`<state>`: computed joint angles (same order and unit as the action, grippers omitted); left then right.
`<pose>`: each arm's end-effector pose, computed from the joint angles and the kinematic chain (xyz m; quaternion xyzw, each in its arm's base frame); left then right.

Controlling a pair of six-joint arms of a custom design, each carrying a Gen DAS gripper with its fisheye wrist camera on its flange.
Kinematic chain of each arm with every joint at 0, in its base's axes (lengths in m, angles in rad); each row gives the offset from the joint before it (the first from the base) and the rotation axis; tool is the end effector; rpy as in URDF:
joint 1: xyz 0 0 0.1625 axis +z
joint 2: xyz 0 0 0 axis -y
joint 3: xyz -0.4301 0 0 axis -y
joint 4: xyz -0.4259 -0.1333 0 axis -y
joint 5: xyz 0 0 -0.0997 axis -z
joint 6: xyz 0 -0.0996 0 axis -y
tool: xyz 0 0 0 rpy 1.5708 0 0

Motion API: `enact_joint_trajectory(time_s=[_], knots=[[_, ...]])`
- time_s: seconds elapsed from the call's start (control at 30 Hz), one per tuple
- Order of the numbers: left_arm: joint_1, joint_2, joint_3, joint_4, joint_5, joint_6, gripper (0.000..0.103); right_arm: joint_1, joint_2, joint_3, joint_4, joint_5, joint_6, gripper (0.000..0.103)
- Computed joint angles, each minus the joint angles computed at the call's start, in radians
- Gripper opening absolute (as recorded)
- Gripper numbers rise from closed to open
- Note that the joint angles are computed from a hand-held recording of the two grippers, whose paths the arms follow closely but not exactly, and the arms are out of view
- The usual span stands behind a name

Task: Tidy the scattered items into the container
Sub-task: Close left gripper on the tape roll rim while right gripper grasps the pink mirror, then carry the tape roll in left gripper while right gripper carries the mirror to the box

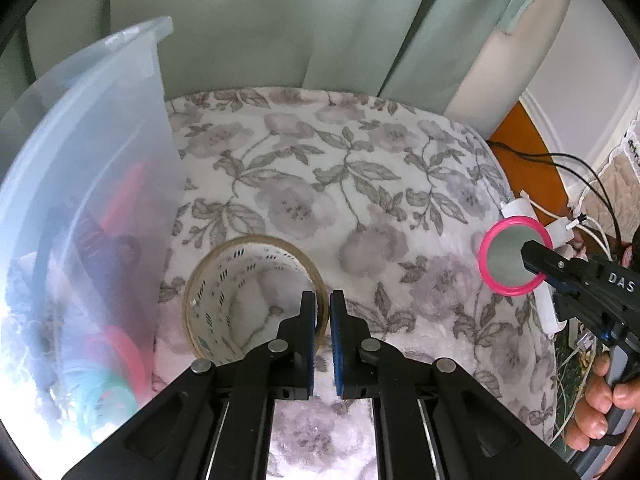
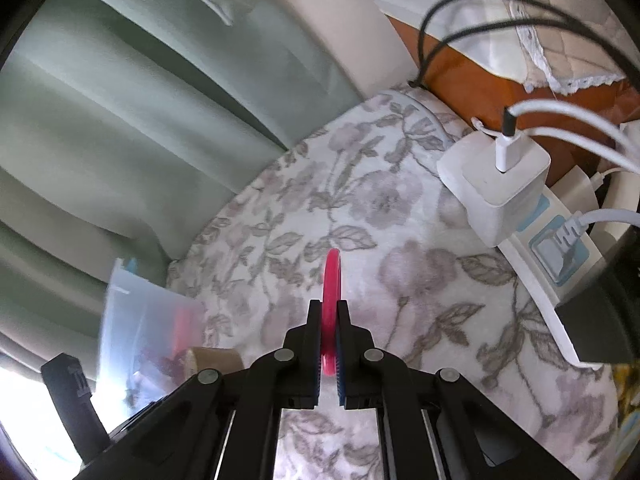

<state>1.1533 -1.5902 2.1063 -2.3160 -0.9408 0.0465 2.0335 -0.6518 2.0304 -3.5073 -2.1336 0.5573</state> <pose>-0.0181 -0.5143 0.3266 0.1827 0.9274 -0.1636 0.2825 0.3183 -0.4586 -0.0133 -0.1200 -0.9189 0.3612 0.1039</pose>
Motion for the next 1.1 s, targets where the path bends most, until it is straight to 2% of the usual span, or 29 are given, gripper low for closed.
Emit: enact_joint_trajectory(time_s=[0.3,0.67,1.1], knots=[[-0.022,-0.070,0.009,0.047,-0.055,-0.030,0.007,0.044,-0.017,0.023,-0.034,0.025,0.012,0.006],[-0.074,-0.168,0.018,0.072,-0.127,-0.053,0.007,0.109,-0.042,0.044,-0.074,-0.005,0.008,0.006],[-0.156,-0.302,0.004,0.039,-0.152,-0.031,0.007,0.227,-0.056,-0.008,-0.091,-0.049,-0.056,0.006]])
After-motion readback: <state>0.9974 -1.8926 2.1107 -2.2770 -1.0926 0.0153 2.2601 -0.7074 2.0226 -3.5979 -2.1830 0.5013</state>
